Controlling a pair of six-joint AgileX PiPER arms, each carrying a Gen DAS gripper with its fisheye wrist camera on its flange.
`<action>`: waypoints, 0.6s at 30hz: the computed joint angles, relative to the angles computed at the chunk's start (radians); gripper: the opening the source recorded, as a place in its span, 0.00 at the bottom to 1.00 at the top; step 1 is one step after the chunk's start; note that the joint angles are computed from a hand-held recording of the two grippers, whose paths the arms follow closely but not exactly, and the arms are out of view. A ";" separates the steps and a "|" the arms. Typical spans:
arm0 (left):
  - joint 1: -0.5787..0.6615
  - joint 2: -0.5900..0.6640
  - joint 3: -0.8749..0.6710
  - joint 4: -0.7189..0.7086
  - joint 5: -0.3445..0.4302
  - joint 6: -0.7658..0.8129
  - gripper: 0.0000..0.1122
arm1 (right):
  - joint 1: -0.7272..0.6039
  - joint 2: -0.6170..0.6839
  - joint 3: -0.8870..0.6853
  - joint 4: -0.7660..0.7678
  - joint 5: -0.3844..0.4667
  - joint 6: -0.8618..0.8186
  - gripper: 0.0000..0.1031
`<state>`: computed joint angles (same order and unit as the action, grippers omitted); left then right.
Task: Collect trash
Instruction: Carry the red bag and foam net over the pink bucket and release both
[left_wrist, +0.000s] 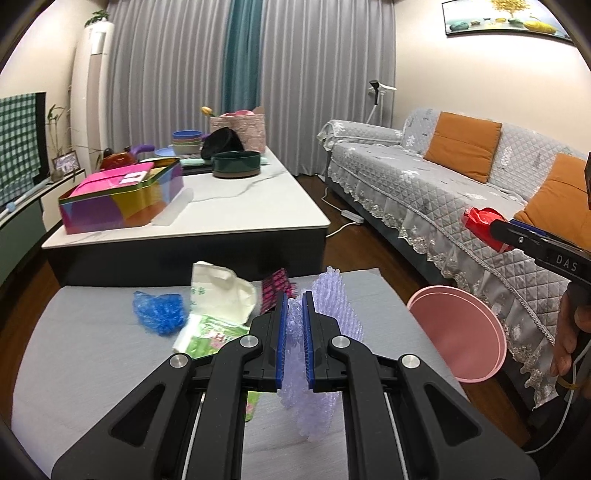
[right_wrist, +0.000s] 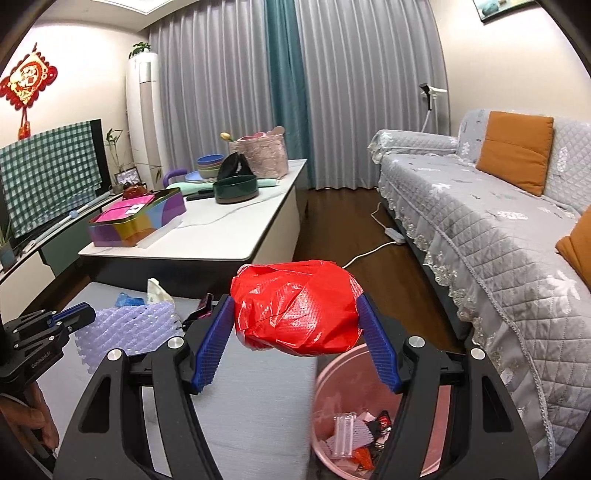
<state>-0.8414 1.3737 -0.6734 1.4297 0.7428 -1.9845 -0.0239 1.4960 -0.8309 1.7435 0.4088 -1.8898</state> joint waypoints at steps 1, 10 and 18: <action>-0.004 0.010 -0.009 0.004 -0.002 -0.001 0.07 | -0.013 0.000 0.000 -0.004 0.006 0.001 0.65; -0.023 0.079 -0.071 0.023 -0.022 -0.002 0.07 | -0.102 -0.008 0.003 -0.001 0.032 -0.025 0.65; -0.037 0.125 -0.116 0.021 -0.034 0.013 0.07 | -0.162 -0.011 0.000 -0.006 0.050 -0.033 0.65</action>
<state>-0.8786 1.4991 -0.7898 1.4510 0.7088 -1.9712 -0.1862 1.4851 -0.8306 1.7377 0.4590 -1.9225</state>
